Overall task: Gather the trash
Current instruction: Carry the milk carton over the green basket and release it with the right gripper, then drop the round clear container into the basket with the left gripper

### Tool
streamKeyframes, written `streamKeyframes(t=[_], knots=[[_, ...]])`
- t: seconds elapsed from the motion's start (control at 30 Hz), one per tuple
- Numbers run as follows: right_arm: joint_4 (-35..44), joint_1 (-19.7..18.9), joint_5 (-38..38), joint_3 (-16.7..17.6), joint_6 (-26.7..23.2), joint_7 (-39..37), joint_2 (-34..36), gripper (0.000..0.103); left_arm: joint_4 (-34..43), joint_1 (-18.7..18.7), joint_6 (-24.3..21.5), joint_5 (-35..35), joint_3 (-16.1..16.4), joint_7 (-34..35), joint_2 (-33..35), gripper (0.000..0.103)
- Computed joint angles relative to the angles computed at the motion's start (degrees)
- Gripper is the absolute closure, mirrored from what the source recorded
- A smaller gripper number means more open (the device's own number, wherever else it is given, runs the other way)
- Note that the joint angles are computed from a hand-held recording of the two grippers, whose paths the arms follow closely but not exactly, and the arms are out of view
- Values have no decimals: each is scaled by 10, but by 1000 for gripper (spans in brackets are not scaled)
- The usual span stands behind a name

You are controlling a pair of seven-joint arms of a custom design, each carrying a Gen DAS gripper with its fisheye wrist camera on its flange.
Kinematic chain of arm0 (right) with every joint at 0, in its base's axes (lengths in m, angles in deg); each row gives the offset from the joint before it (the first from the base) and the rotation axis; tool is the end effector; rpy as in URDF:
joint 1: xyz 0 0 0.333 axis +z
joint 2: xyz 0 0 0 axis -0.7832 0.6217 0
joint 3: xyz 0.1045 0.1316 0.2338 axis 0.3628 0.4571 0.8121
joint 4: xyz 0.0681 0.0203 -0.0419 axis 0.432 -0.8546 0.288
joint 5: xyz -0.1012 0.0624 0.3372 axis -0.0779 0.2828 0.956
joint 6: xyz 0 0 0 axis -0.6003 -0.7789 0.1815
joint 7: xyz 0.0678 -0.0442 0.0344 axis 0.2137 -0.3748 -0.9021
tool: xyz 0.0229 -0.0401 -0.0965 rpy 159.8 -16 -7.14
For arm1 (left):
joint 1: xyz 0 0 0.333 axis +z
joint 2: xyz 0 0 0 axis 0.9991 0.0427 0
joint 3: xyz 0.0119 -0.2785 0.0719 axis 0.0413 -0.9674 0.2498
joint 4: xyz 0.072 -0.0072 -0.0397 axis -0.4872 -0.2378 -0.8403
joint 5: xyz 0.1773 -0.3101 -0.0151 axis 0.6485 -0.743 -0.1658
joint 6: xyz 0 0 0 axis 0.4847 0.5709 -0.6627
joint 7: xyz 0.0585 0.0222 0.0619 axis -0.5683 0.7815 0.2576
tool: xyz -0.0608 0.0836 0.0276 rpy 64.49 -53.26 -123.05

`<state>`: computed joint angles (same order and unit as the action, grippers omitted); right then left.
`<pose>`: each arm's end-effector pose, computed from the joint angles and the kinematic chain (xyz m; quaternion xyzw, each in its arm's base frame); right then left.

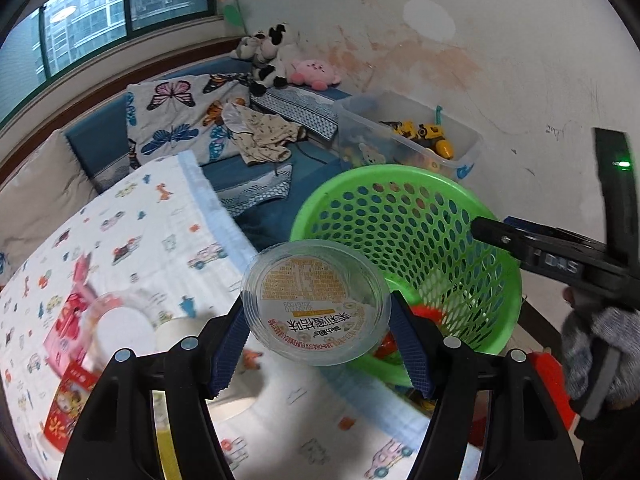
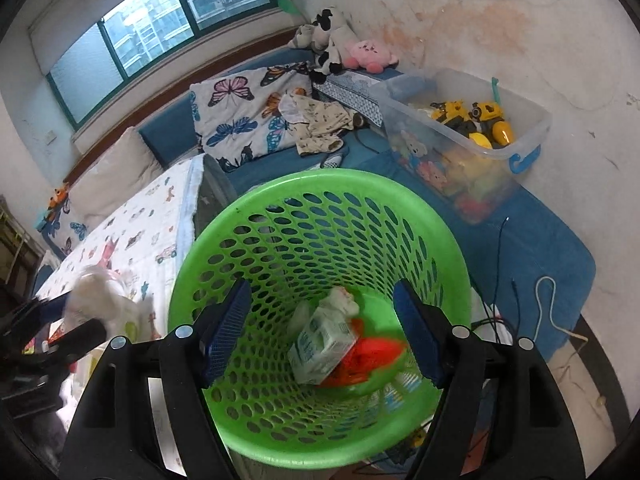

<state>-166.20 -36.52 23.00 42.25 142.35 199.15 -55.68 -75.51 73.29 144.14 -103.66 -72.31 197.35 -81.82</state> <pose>0.3939 0.2342 0.4950 -0.4949 0.7803 -0.2206 0.3125 0.4829 -0.2316 0.5235 -0.4029 0.8489 -0.3169 0.1289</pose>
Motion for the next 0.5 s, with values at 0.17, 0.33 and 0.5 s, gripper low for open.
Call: streamKeyframes(t=[0.17, 0.33, 0.5], knots=[[-18, 1, 3, 5, 0, 11, -26, 29, 26, -7, -13, 30, -13, -29, 34, 38], [-34, 0, 6, 11, 0, 14, -50, 29, 36, -18, -17, 42, -22, -36, 52, 34], [-49, -5, 9, 18, -4, 21, -72, 29, 37, -25, -22, 23, -25, -26, 56, 26]])
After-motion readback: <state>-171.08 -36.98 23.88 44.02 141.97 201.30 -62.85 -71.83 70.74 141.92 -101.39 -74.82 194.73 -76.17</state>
